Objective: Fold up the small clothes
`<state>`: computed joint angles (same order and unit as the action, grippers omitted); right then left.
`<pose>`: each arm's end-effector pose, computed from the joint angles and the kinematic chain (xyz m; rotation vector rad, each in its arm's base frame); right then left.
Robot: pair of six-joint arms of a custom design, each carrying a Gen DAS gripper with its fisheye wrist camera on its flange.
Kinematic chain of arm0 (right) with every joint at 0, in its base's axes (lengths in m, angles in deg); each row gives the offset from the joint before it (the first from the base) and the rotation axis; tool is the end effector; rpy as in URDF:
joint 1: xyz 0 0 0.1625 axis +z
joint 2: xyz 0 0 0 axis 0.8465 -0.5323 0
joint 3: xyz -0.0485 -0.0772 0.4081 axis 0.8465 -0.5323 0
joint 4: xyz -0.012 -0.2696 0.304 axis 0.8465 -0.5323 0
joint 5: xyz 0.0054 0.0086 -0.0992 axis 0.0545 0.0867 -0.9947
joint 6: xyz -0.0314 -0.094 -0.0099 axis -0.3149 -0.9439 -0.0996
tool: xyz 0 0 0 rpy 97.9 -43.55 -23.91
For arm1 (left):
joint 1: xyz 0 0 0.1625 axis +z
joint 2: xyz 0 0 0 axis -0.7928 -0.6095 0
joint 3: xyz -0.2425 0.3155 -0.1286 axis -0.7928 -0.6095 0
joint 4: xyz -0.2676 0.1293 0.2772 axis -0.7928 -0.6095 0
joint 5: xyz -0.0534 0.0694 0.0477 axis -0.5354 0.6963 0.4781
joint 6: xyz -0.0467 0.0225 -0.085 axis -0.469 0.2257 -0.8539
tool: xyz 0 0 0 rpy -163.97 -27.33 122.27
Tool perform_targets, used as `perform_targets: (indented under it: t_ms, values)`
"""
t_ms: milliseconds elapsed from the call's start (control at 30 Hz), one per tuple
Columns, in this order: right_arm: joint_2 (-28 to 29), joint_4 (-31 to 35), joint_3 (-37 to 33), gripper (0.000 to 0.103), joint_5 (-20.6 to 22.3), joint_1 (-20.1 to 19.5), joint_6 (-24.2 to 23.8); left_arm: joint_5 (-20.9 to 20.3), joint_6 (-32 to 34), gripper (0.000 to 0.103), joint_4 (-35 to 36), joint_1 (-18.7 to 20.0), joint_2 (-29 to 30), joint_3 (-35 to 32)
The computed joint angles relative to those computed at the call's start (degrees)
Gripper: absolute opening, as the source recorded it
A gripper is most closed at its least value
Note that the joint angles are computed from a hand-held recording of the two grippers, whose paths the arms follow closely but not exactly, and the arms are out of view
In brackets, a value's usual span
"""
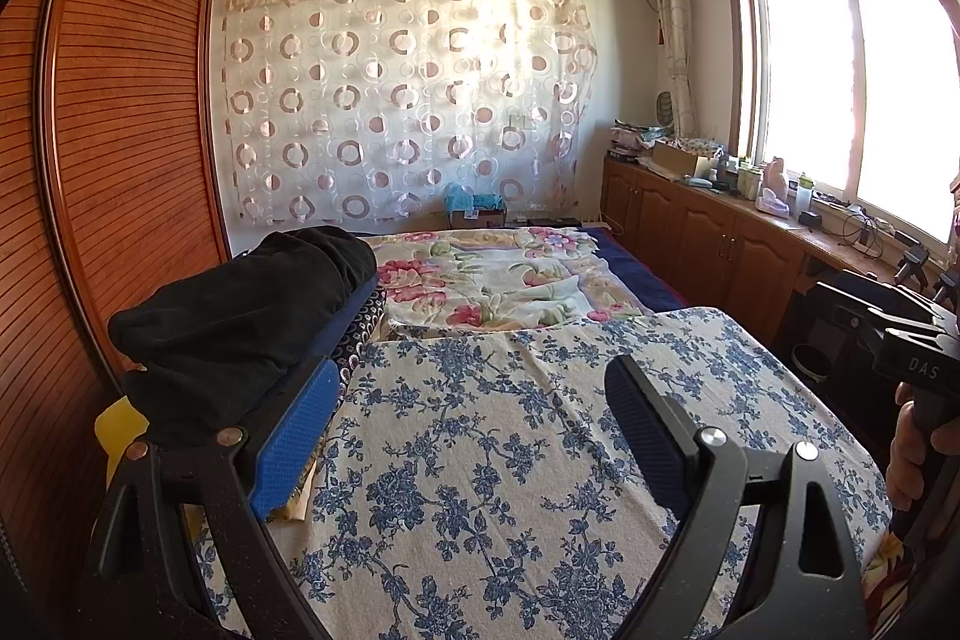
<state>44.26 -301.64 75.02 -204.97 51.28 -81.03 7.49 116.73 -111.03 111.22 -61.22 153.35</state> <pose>0.2587 -0.5287 0.1326 0.3462 -1.8457 1.5475 -0.2221 -0.6925 0.1843 1.1551 2.2940 -1.1240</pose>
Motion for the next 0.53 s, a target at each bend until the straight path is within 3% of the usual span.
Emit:
perform_targets:
  t_ms: [533]
  values:
    - [-0.78, -0.1, 0.94, 0.084, 0.86, -0.42, -0.04, -0.03, 0.05, 0.091, -0.06, 0.04, 0.07, -0.03]
